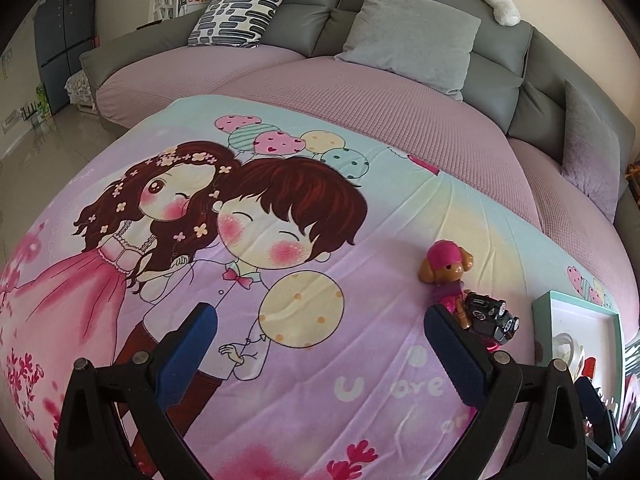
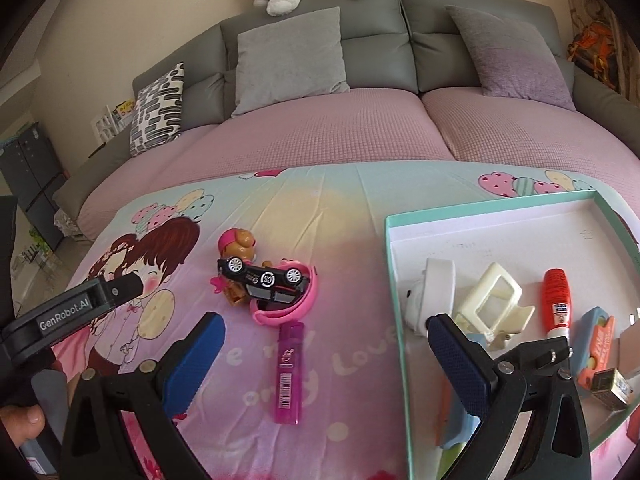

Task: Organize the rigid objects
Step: 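Withdraw both open grippers from the tray toward the purple lighter, then grasp the purple lighter with the right gripper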

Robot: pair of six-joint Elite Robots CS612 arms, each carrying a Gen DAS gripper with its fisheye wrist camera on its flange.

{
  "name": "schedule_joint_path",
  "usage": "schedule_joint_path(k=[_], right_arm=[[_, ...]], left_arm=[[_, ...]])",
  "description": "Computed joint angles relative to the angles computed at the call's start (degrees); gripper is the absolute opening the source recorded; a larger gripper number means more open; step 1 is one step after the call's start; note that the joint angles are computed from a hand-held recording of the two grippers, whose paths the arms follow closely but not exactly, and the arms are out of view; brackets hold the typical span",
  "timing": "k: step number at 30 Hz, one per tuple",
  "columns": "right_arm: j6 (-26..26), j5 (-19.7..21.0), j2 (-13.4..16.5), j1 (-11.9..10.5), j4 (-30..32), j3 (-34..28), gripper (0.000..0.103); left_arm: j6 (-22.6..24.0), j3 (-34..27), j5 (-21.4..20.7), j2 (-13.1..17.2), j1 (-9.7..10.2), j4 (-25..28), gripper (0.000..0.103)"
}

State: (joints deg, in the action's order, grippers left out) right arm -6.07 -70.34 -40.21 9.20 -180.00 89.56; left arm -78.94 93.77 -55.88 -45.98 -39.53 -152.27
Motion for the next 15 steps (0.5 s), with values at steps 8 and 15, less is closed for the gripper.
schedule_joint_path(k=[8, 15], right_arm=[[-2.4, 1.1, 0.5, 0.9, 1.7, -0.3, 0.102], [-2.6, 2.0, 1.1, 1.1, 3.4, -0.8, 0.084]], left_arm=[[-1.0, 0.5, -4.6, 1.0, 1.03, -2.7, 0.103], [-1.1, -0.1, -8.2, 2.2, 1.70, -4.5, 0.103]])
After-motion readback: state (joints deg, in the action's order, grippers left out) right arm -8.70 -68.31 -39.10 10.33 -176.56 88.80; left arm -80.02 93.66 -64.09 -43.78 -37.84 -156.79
